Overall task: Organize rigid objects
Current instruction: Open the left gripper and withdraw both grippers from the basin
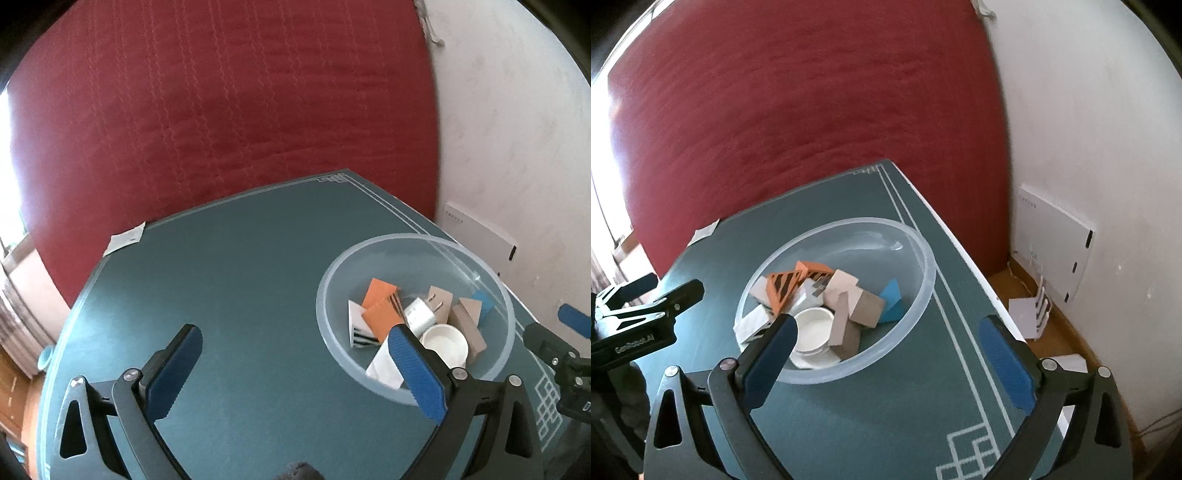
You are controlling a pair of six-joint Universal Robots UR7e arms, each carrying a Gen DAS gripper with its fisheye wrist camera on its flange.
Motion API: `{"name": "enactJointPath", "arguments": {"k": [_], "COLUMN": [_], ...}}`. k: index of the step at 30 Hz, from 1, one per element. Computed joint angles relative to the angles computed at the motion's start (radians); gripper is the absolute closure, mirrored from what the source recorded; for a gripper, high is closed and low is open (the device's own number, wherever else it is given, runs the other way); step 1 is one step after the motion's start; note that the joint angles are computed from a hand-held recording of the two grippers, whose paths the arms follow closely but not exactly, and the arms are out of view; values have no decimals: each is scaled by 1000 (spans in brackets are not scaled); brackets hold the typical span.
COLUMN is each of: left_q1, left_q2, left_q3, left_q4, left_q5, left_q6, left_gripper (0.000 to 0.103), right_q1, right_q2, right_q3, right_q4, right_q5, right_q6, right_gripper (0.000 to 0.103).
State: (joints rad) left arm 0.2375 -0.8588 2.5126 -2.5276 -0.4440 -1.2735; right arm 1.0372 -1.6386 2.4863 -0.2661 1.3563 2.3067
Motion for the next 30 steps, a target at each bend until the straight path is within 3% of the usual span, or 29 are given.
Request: {"name": "enactJointPath", "arguments": {"k": [8, 20, 30], "left_q1": [-56, -34, -45], "left_q2": [-18, 18, 68], "left_q3": [-9, -35, -80], "left_q4": [180, 242, 424], "left_q5": [-9, 3, 18], "left_q6": [-144, -166, -279], "left_gripper": [1, 1, 1], "right_q1": [31, 74, 97], "right_q2": [-20, 4, 16], "right_q3": [50, 52, 69], "right_q4": [-64, -127, -183], "right_q5": [29, 112, 146], "right_q6": [-69, -100, -140], "right_gripper": [3, 3, 3]}}
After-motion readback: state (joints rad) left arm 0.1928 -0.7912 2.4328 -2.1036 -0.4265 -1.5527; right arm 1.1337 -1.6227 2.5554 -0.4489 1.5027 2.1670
